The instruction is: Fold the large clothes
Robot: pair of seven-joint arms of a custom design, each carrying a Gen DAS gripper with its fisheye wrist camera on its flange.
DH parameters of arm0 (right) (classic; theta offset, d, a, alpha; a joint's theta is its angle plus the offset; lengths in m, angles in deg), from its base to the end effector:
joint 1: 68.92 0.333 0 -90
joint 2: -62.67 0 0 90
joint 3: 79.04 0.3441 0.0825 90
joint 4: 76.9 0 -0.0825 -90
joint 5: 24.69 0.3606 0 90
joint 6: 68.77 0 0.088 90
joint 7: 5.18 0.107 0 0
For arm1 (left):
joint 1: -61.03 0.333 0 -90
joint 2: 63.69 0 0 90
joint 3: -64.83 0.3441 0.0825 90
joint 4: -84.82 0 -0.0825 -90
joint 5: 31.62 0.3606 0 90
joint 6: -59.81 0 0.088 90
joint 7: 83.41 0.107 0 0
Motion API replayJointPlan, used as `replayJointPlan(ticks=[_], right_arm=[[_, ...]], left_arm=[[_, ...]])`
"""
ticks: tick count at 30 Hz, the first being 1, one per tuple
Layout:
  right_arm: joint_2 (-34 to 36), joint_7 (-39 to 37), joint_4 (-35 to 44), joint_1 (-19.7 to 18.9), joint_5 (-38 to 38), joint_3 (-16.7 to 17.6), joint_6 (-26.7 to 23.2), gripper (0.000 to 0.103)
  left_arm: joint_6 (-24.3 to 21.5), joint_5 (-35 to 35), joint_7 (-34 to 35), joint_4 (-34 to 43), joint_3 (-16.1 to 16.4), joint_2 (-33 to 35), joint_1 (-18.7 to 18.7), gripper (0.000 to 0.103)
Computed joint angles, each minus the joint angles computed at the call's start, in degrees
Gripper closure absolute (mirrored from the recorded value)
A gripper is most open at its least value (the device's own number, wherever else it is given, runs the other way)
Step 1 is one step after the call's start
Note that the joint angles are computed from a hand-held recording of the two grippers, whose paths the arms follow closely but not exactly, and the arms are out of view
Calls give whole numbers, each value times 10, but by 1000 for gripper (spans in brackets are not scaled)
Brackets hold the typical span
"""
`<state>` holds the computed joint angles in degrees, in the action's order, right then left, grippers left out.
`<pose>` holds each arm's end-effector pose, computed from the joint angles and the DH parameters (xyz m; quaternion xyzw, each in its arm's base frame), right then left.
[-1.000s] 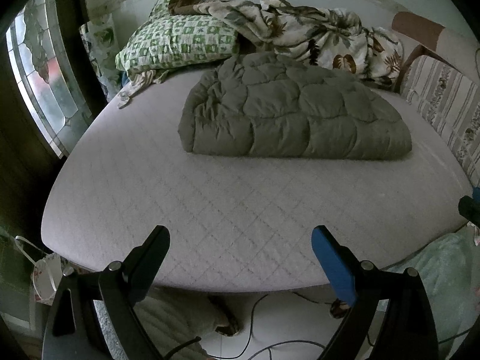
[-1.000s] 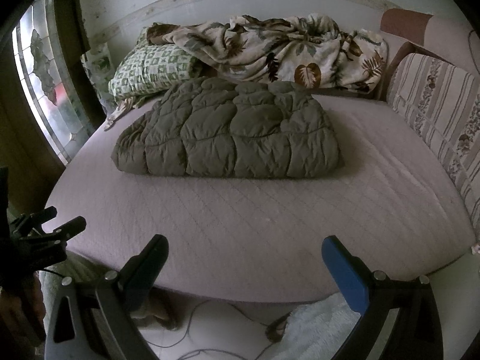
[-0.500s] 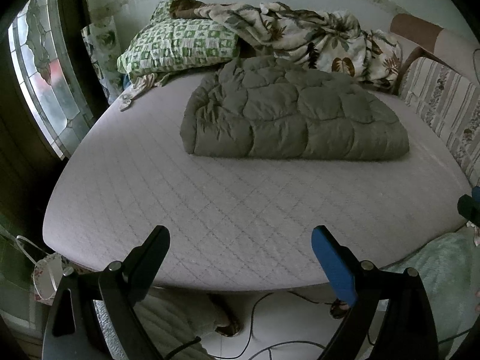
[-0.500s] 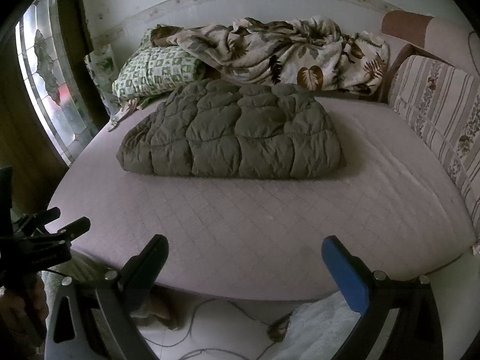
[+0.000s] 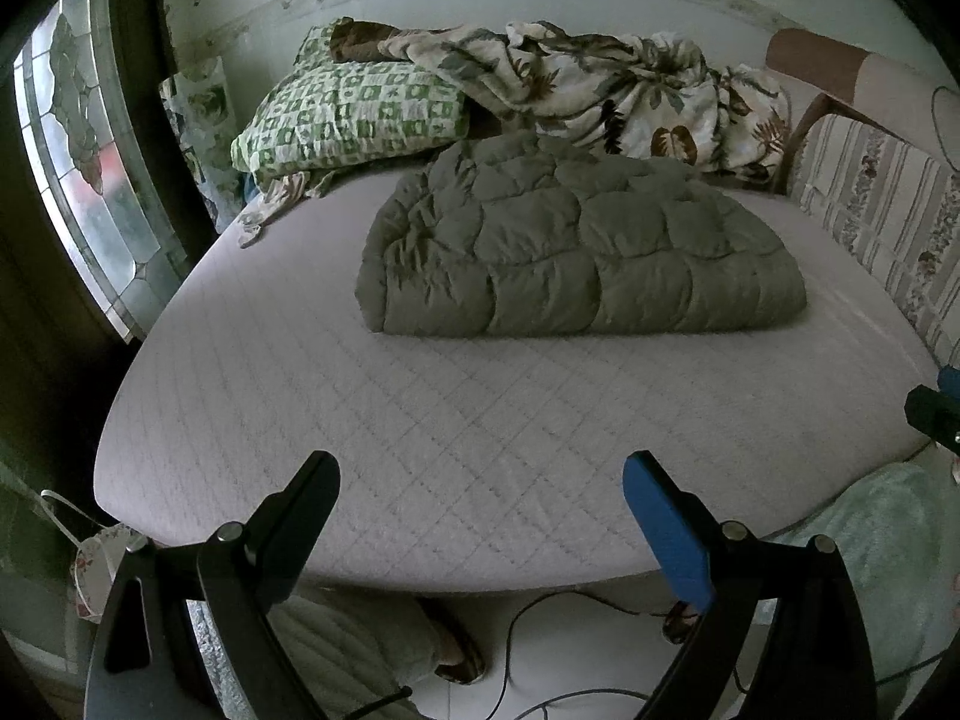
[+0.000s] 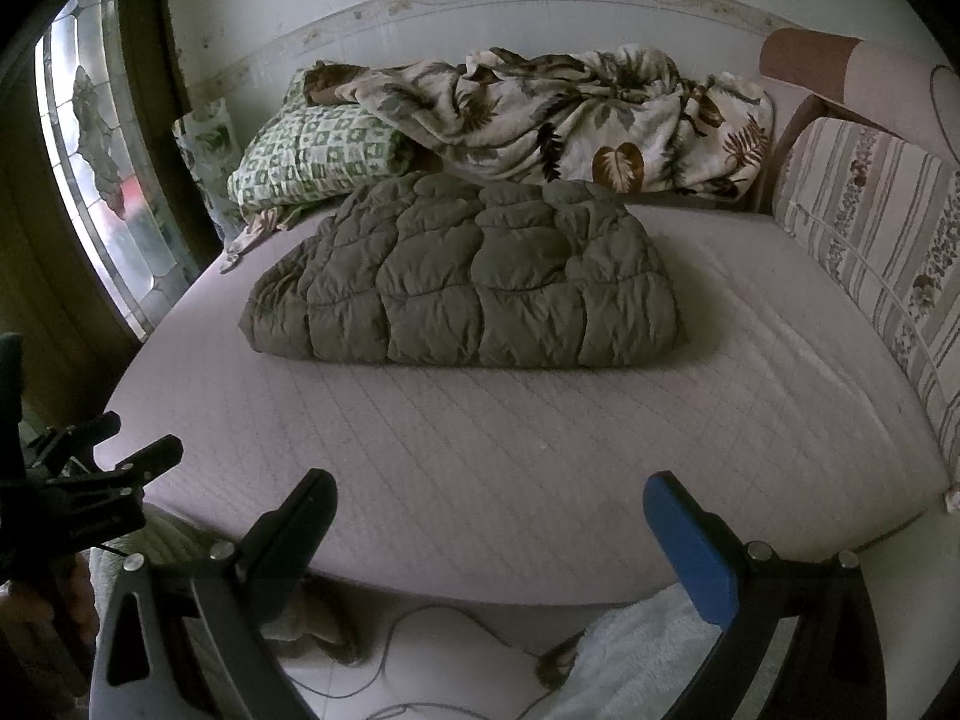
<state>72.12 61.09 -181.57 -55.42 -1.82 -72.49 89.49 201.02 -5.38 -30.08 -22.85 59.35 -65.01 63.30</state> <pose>0.6056 0.1979 0.5686 -0.7762 0.4912 -0.1685 0.3576 0.5762 -0.0336 0.6188 -0.7583 0.5514 -0.1837 0.2953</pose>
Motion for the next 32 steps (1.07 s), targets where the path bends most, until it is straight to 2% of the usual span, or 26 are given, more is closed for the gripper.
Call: replayJointPlan(ticks=[9,22,32], right_arm=[[-2,11,1,1,-6,-3,7,0],[25,40,41,-3,-31,-6,-3,0],[68,73,98,-7,-66,-9,-39,0]], left_arm=[[10,-4,4,6,-1,-1,-1,8],[5,4,12,38,3,19,-2,8],[-19,-24,33,81,11,60,-7,8]])
